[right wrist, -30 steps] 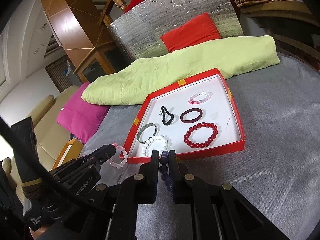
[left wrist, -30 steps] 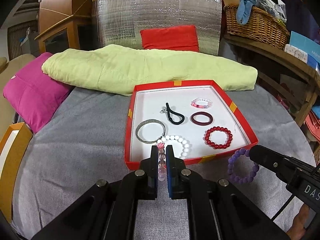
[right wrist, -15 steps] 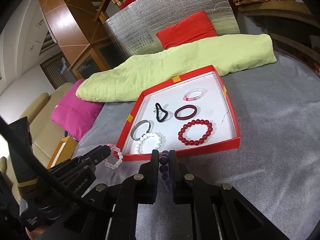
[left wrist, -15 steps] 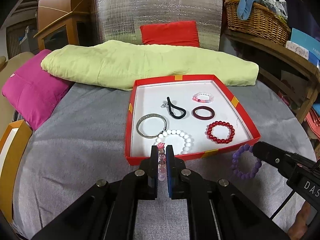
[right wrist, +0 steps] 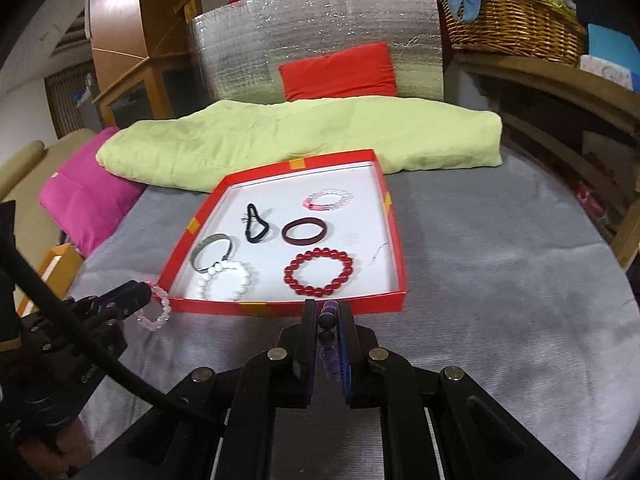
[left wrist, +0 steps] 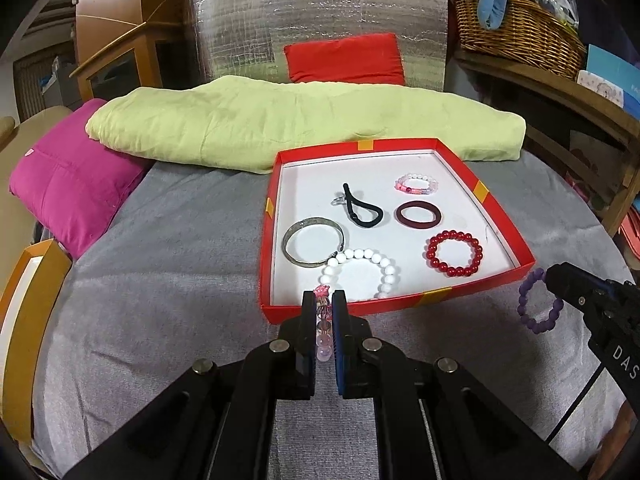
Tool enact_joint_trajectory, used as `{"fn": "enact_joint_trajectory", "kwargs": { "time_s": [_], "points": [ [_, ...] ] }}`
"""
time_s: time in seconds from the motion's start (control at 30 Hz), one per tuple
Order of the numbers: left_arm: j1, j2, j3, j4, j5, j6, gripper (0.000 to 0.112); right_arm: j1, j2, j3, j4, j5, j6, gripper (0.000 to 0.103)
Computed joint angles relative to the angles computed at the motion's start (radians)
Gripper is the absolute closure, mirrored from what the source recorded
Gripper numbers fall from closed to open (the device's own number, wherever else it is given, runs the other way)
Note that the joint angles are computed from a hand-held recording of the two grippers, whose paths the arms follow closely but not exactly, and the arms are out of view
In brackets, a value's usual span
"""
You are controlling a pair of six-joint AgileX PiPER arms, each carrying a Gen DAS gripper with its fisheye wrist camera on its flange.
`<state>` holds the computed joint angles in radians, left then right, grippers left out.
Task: Organize jewelry
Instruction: 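Carry the pink-and-white bracelet with the left tool while the right carries the purple bracelet, then release the pink-and-white bracelet into the box with left tool while right releases purple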
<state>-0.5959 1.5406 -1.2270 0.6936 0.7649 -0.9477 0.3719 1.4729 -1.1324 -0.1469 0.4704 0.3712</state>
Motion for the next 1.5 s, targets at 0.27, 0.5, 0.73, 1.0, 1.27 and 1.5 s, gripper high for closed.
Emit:
{"fn": "enact_joint_trajectory", "kwargs": {
  "time_s": [0.27, 0.5, 0.73, 1.0, 1.27, 1.5],
  "points": [
    [0.001, -0.002, -0.002, 0.002, -0.004, -0.005, 0.104, -0.012, 0.003, -0.007, 0.082, -0.002, -0.061, 0.093],
    [0.016, -0.035, 0.018, 0.039, -0.061, -0.041, 0.104, -0.052, -0.039, 0.033, 0.260, -0.096, -0.214, 0.093],
    [0.028, -0.022, -0.003, 0.101, -0.058, -0.076, 0.104, -0.064, -0.022, 0.022, 0.358, -0.161, -0.305, 0.093],
    [0.043, -0.002, -0.030, 0.096, -0.051, -0.072, 0.104, -0.074, 0.042, -0.027, 0.471, -0.216, -0.370, 0.093],
    [0.056, 0.026, -0.056, 0.088, -0.049, -0.064, 0.104, -0.060, 0.133, -0.113, 0.354, -0.246, -0.232, 0.093],
    [0.074, 0.075, -0.108, 0.063, -0.041, -0.032, 0.104, -0.080, 0.213, -0.239, 0.455, -0.203, -0.303, 0.093]
  ]
}}
